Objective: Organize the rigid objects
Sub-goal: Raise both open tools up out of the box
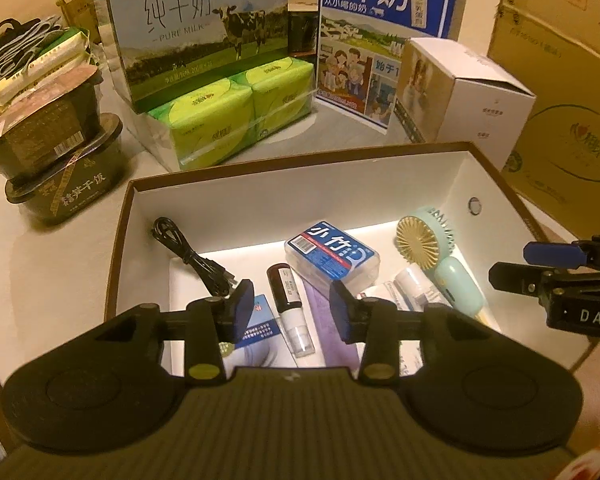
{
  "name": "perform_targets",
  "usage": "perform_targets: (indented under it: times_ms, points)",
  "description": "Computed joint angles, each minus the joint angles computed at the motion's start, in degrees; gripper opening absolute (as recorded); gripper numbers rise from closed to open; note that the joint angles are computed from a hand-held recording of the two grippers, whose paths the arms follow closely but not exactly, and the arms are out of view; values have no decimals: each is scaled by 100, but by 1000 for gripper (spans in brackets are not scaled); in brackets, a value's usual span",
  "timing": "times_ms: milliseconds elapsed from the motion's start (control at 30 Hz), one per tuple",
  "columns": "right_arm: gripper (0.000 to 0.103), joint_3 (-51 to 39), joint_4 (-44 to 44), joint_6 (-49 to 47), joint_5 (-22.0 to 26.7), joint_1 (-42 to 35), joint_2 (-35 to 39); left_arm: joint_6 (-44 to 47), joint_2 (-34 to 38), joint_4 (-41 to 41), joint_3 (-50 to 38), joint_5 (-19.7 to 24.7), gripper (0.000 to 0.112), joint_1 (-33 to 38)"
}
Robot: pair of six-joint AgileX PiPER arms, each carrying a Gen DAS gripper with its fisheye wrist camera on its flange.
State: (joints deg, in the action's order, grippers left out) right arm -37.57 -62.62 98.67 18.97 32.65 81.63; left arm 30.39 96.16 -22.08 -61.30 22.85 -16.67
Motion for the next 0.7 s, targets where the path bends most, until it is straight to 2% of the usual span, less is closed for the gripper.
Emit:
perform_targets:
  times_ms: [167, 333, 433, 633, 700]
  points:
    - [53, 226, 44, 171, 177, 339, -445, -257, -452, 320, 339, 59, 46, -22]
    - [54, 463, 50, 512, 572, 846, -956, 284, -986, -250, 746, 225, 49, 162]
    - [57, 581, 98, 790, 996, 1293, -1261, 495, -1375, -463, 1045, 243, 54, 234]
    - [60, 633, 290, 1135, 1971, 2257, -1635, 930, -2038, -902, 1556, 289, 54, 411]
    - [61, 658, 295, 1345, 2265, 2602, -1772, 841, -2274, -823, 1718, 271, 54, 411]
